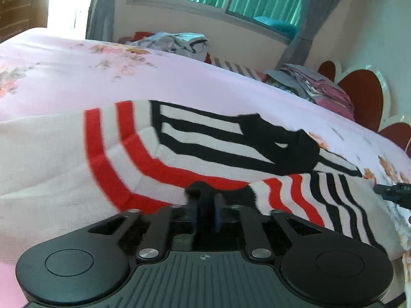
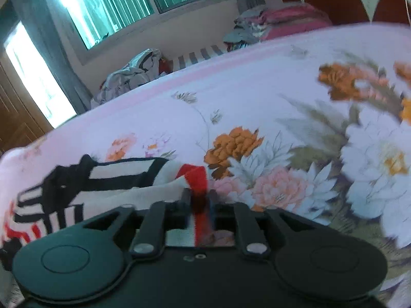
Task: Fold small clothes
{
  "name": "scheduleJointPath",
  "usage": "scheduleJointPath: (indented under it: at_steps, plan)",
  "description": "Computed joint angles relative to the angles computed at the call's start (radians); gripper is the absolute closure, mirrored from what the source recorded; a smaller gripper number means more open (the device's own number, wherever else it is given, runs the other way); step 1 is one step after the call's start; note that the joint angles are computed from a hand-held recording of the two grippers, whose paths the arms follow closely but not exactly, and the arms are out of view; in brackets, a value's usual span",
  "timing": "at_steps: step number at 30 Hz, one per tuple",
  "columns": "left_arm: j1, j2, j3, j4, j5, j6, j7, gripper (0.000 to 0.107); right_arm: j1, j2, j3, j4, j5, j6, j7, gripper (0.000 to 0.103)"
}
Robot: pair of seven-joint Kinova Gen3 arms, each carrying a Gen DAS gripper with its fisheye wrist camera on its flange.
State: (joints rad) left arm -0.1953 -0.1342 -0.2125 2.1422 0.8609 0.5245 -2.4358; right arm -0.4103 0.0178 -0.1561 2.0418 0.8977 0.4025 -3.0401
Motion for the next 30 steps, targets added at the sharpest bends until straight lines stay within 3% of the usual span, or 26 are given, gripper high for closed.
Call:
scheduleJointPath:
  at_steps: [1,3,5,8,10,12,14,17,19,21,24,28,30]
  plan:
    - [-0.027,-0.04,0.035,0.015,-0.041,-0.041,0.023,0.068,0.012,-0.023,-0.012,0.002,-0.005,0.011,0.029,0.066]
    - [-0.026,-0.083,0.09,0.029,-0.085,-0.113,0.05,0.067,0.021,-0.048,-0.019,0.003,-0.051,-0.016,0.109,0.076]
    - [0.048,-0.082,0.1,0.014,-0.067,-0.128,0.049,0.067,0.002,-0.021,-0.031,-0.021,-0.056,-0.026,0.191,0.083]
    - [0.187,-0.002,0.111,-0.068,-0.073,-0.073,0.064,0.067,-0.018,0.046,-0.054,-0.068,-0.097,-0.055,0.313,0.082]
    - [0.258,0.06,0.138,-0.116,-0.124,-0.075,0.13,0.067,-0.089,0.069,-0.006,-0.088,-0.133,-0.058,0.394,0.081]
    - [0.271,0.123,0.186,-0.153,-0.205,-0.087,0.201,0.067,-0.181,0.076,0.073,-0.099,-0.155,-0.034,0.461,0.083]
    - [0.31,0.147,0.161,-0.158,-0.272,-0.109,0.257,0.067,-0.26,0.075,0.161,-0.115,-0.144,0.043,0.463,0.089]
    - [0.382,0.118,0.04,-0.106,-0.343,-0.194,0.276,0.067,-0.253,0.077,0.252,-0.117,-0.217,0.094,0.451,0.101]
    - [0.419,0.098,-0.042,-0.088,-0.313,-0.179,0.257,0.067,-0.206,0.069,0.222,-0.114,-0.256,0.078,0.507,0.101]
    - [0.423,0.089,-0.069,-0.093,-0.307,-0.144,0.235,0.067,-0.151,0.074,0.141,-0.131,-0.242,0.117,0.531,0.1]
    - [0.391,0.076,-0.005,-0.098,-0.379,-0.146,0.306,0.067,-0.09,0.053,0.057,-0.123,-0.243,0.144,0.473,0.092]
    - [0.451,0.027,-0.016,-0.076,-0.382,-0.141,0.341,0.067,-0.071,-0.028,-0.024,-0.071,-0.252,0.168,0.433,0.088]
    - [0.415,0.033,0.046,-0.07,-0.453,-0.118,0.407,0.067,-0.065,-0.031,-0.102,-0.06,-0.228,0.231,0.408,0.088]
